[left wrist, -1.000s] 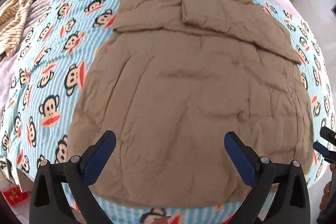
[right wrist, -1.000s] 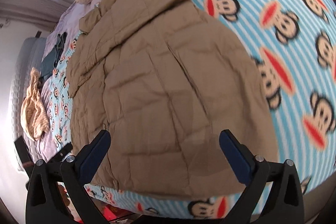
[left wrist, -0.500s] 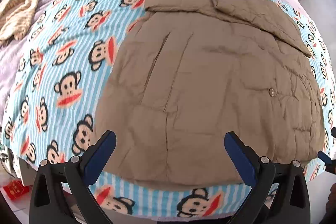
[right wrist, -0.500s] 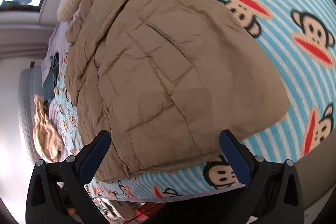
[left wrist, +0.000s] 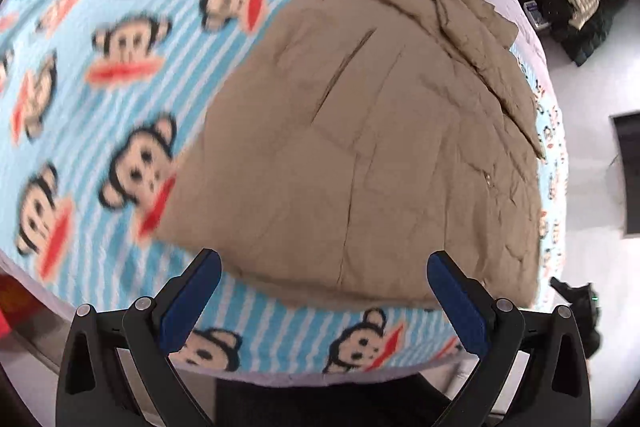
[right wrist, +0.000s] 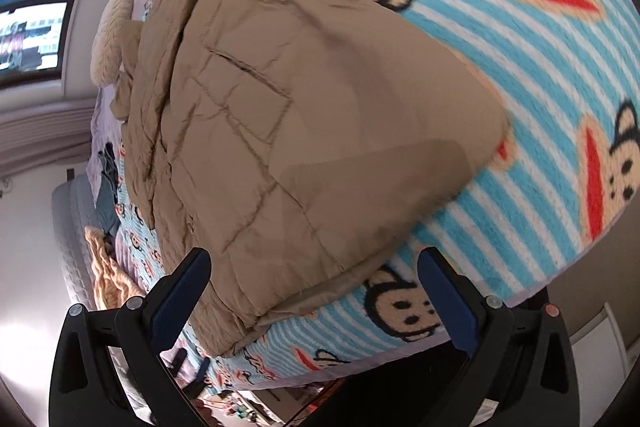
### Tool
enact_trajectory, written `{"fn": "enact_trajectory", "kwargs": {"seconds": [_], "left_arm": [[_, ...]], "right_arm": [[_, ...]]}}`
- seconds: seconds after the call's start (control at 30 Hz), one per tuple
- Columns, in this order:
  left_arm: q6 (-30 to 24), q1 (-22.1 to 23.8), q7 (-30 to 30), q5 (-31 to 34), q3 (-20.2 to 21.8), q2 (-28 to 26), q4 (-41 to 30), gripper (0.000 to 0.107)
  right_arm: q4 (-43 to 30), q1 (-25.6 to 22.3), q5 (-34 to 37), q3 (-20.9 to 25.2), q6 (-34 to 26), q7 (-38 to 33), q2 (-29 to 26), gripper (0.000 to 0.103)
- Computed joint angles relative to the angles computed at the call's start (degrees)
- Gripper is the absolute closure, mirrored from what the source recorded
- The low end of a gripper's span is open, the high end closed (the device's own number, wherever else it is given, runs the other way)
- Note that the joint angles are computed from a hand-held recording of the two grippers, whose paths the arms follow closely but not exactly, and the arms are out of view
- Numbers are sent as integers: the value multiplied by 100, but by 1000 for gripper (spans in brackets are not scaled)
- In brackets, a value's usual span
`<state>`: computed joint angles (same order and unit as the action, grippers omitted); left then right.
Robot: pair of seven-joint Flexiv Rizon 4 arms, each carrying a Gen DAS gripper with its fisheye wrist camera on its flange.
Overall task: Fold large clothes
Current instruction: 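Move both open tools toward the jacket hem to prepare the next fold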
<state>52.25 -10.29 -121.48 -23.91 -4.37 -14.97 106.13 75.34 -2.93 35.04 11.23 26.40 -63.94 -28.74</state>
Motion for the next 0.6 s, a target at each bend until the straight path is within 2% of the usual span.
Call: {"fn": "enact_trajectory", "kwargs": {"seconds": [0.1,0.17,0.33,0.5,0.57,0.6], "left_arm": [[318,123,559,-1210,-327,-34,472,4],[413,111,813,-1646,-432,-112,570,4],[716,1,936,-1748,-458,-432,369,4],[1012,69,1164,-2054,-614,-668,142,7],[956,120,1352,-2073,-667,-732,33,30],[879,140,1434,-2066,-685,-765,-29,36]], "right_arm": [[53,-34,76,14,-21,8,-21,0],[101,-33,99,8,-37,87,-38,0],[212,-55,258,27,182,150,-41,0],[260,-144,661,111,678,140,-103,0],[239,-216,874,172,813,134,-146,1],[237,-236,937,186,859,159,-159,2]]}}
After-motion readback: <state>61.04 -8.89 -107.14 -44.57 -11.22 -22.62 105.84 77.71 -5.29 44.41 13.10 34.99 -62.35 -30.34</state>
